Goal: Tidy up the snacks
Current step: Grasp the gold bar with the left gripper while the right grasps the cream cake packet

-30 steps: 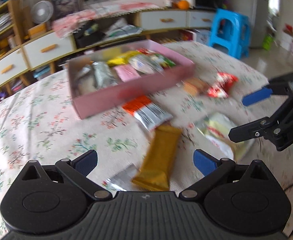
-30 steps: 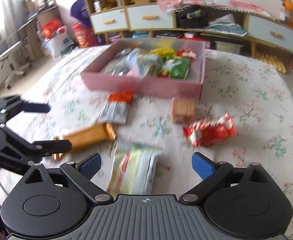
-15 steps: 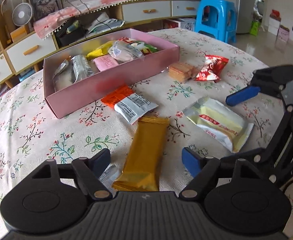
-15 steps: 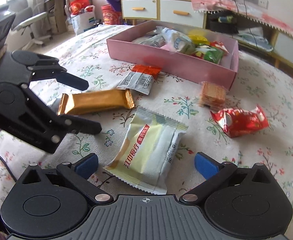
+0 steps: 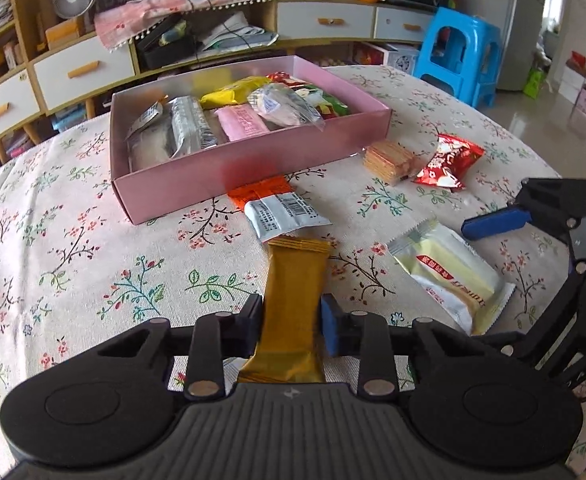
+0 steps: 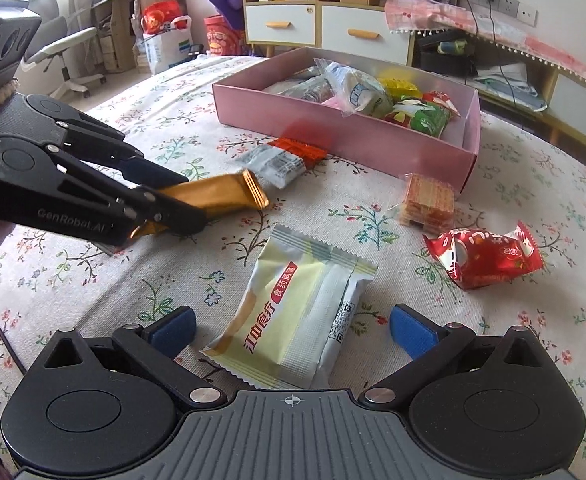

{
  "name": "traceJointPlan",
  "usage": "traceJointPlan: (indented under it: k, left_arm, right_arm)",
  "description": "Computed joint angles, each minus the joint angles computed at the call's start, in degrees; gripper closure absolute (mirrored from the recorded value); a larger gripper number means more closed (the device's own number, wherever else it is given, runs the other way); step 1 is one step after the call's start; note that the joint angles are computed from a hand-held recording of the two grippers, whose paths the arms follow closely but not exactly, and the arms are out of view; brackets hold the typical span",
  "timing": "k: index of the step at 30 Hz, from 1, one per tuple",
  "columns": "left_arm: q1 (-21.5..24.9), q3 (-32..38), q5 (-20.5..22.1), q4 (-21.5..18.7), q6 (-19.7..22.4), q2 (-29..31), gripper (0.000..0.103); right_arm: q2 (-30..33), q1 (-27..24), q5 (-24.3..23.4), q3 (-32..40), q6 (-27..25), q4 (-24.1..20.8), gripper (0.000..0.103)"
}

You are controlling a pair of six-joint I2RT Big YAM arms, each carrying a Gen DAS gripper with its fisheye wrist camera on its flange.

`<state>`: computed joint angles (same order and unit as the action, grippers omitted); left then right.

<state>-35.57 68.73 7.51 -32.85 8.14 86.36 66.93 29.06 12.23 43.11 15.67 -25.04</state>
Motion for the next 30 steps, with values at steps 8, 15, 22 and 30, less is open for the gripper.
traceJointPlan:
  k: [8, 15, 22, 30]
  left_arm:
    - [0.7, 1.9, 1.2, -3.4, -4.6, 0.3, 0.076]
    - [1.2, 2.8, 3.3, -5.4, -7.8, -0.6, 0.076]
    - [1.9, 4.0, 4.4, -7.1, -11.0, -0.6, 0.076]
    - [2.8, 4.4, 5.6, -7.0, -13.5, -1.2, 0.076]
  right_arm:
    - [0.6, -0.4, 0.3, 1.5, 1.4, -3.1, 0.0]
    - [1.1, -0.7, 1.0, 3.3, 3.8, -6.1, 0.009]
    - [0.7, -0.8, 1.6, 4.2, 5.4, -7.5, 0.049]
    - [0.3, -3.1, -2.6, 5.6, 9.3, -9.1, 0.055]
